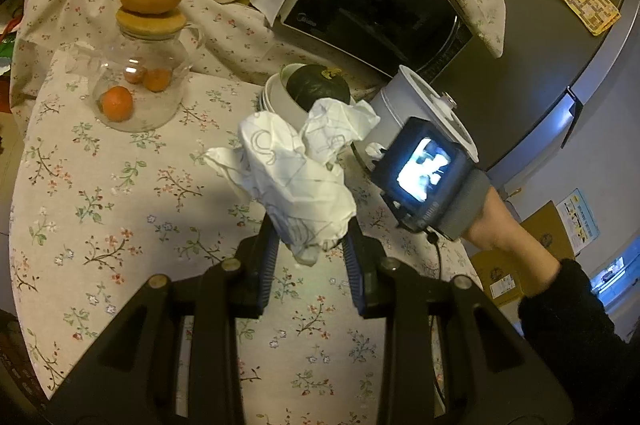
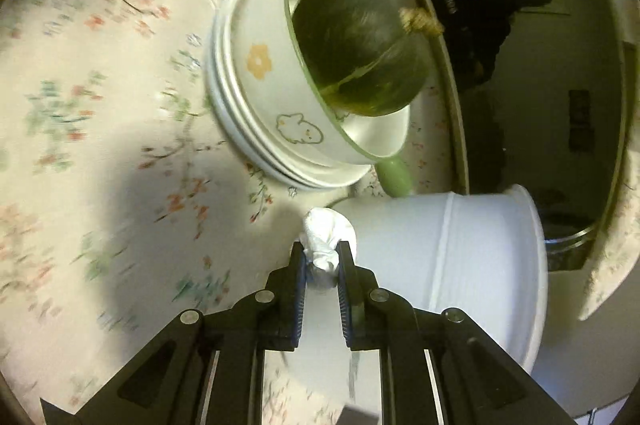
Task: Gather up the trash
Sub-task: 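Grasp the small white tissue ball beside the cooker with the right tool while the left tool holds tissue, then carry both tissues over the bin and open both tools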
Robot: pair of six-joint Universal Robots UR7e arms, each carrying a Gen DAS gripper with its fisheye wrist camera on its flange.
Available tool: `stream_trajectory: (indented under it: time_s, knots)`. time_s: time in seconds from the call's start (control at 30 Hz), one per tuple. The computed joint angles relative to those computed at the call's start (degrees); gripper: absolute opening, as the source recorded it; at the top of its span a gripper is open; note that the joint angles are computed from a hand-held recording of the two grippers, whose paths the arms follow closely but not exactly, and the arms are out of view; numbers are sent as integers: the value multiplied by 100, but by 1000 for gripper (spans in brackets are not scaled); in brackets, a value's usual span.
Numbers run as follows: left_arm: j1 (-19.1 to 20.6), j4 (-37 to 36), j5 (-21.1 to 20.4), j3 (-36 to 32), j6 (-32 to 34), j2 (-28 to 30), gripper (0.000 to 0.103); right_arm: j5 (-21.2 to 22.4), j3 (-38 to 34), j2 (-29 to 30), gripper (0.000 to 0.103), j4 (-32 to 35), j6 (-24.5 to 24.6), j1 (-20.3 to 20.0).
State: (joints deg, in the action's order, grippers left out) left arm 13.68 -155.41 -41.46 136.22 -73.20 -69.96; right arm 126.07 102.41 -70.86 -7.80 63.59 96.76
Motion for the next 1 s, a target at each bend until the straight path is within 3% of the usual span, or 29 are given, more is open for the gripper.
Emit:
stream_trajectory:
  time_s: [0.13, 0.33, 0.57, 0.87, 1.0]
  knots:
    - [-71, -61, -33, -2, -83, 19, 33, 153, -41, -332, 15, 636, 648, 114]
    - [-331, -47, -11, -38, -299, 81, 33, 588, 761, -1260, 15, 1115, 1606, 494]
    - [-600, -192, -297, -341, -81, 516, 33, 632, 1167, -2396, 15, 2101, 2520, 537]
    - [-866, -330, -725, -654, -15, 1096, 33, 266, 1537, -3630, 15, 2906, 3053, 156]
    - [-924, -428, -1001, -868, 165, 1455, 33, -192, 1726, -4344, 16, 3248, 3005, -383]
